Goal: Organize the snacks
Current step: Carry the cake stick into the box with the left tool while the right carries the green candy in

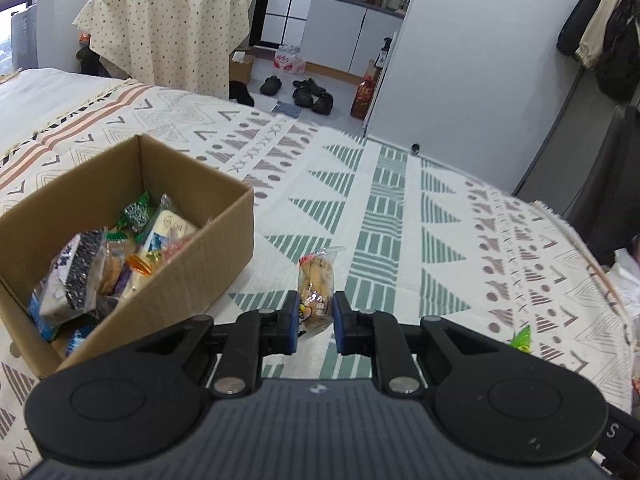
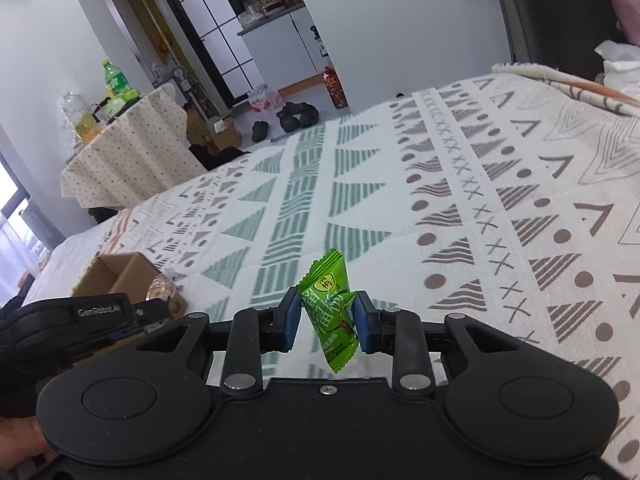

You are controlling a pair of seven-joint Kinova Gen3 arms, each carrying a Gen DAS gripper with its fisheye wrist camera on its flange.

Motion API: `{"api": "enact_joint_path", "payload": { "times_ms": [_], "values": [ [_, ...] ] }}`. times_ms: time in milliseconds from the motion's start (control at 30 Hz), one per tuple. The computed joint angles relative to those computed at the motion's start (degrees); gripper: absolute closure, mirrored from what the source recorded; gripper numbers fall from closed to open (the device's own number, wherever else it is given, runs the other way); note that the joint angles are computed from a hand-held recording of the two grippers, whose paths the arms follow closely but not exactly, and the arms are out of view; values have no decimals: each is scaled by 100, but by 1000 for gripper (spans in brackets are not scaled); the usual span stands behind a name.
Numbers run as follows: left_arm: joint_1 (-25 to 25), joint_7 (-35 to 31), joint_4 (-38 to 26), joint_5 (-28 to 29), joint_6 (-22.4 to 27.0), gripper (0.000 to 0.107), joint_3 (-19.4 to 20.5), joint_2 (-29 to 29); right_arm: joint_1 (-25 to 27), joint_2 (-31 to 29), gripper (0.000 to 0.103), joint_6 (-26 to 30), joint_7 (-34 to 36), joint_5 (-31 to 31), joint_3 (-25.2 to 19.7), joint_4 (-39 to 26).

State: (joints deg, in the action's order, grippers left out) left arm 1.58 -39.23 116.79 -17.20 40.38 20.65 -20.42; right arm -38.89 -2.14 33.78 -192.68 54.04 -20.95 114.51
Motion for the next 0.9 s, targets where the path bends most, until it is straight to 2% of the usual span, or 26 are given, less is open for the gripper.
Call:
{"api": "enact_joint_path", "payload": {
  "times_ms": [167,600,900],
  "values": [
    [101,-303,-22,278,-7,91,-335,-270,-139,24,75,356,95,17,-101,-291],
    [-50,-1326,-101,1095,47,91,-1041,-930,-694,227,75,1180,23,325,-186,-1032],
    [-131,-2026,-216,1610,199,91,-1604,-1138,-1134,473,75,1573,199,473,-106,-1545]
  ]
}}
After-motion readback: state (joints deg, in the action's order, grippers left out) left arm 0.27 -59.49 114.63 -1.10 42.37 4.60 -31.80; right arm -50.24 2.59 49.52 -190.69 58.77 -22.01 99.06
